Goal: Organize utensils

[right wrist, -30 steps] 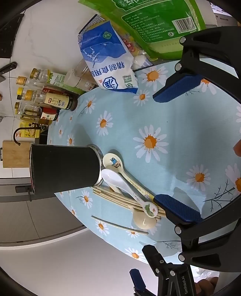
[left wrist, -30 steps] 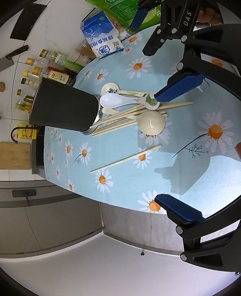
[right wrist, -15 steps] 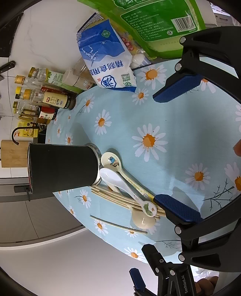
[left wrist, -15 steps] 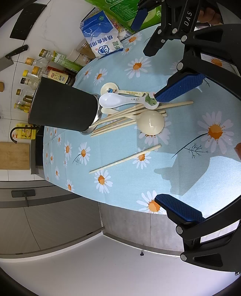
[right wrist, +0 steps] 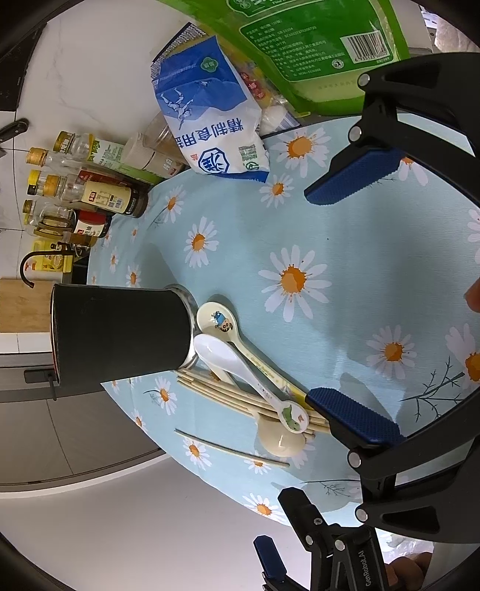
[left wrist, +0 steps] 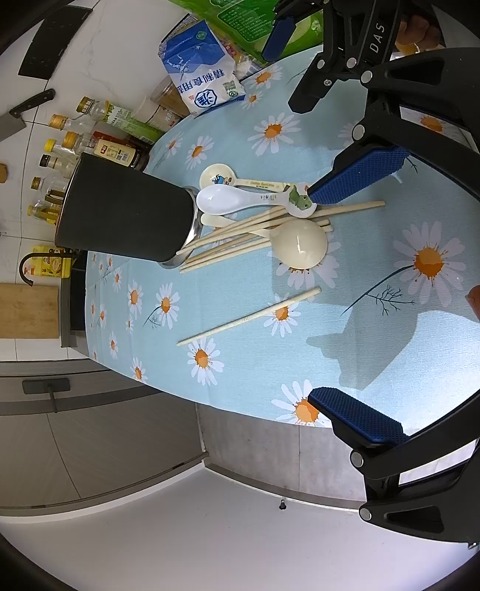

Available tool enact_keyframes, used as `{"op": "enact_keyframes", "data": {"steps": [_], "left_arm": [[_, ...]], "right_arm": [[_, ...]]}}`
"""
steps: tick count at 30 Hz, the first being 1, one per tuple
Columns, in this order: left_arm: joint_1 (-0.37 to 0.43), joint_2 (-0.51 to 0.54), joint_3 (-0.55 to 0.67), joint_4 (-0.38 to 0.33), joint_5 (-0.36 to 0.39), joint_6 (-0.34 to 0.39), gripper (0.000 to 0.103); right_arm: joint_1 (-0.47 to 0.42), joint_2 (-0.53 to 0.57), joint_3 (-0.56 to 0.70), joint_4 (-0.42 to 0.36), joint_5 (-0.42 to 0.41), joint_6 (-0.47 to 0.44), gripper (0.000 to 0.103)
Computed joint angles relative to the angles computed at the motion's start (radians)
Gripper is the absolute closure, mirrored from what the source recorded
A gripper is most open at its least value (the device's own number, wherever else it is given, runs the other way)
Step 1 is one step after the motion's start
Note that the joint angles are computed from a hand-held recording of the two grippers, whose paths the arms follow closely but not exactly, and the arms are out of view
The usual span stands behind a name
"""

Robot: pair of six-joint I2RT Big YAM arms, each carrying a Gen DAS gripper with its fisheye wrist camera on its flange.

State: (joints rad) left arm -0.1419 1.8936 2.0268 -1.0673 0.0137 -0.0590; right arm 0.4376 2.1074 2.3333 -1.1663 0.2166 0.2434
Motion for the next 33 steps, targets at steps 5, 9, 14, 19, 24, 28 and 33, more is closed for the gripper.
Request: {"op": "enact_keyframes", "data": {"steps": [5,9,14,19,24,28,33], "left_arm": [[0.001,0.0,-0.002,-0.002,0.006,0.003,0.006],[0.0,0.002,-0.001,-0.004,0.003,0.002,0.006],[-0.001,0.005,0.002,-0.014,0.004,0.003,0.006],[-0.001,0.008,0.004,-0.017,0.006,0.006,0.006],[-0.001,0.011,0.007,-0.02,0.007,0.005,0.006],[-0.001,0.015,0.013,-0.026,0.009,0.002,0.006],[-0.001,0.017,0.015,-0.029,0.009,0.002,0.006]], "right_arm": [[-0.002,0.005,0.007,-0.01,-0.013,0.001,0.005],[-0.002,0.008,0.011,-0.016,-0.012,0.002,0.005],[0.0,0.012,0.02,-0.021,0.002,-0.008,0.005],[-0.001,0.016,0.026,-0.028,-0.005,-0.008,0.005],[-0.002,0.025,0.04,-0.041,-0.026,-0.008,0.005],[-0.002,0.026,0.042,-0.042,-0.022,-0.007,0.005],[-0.004,0.03,0.049,-0.048,-0.027,-0.009,0.005]]}}
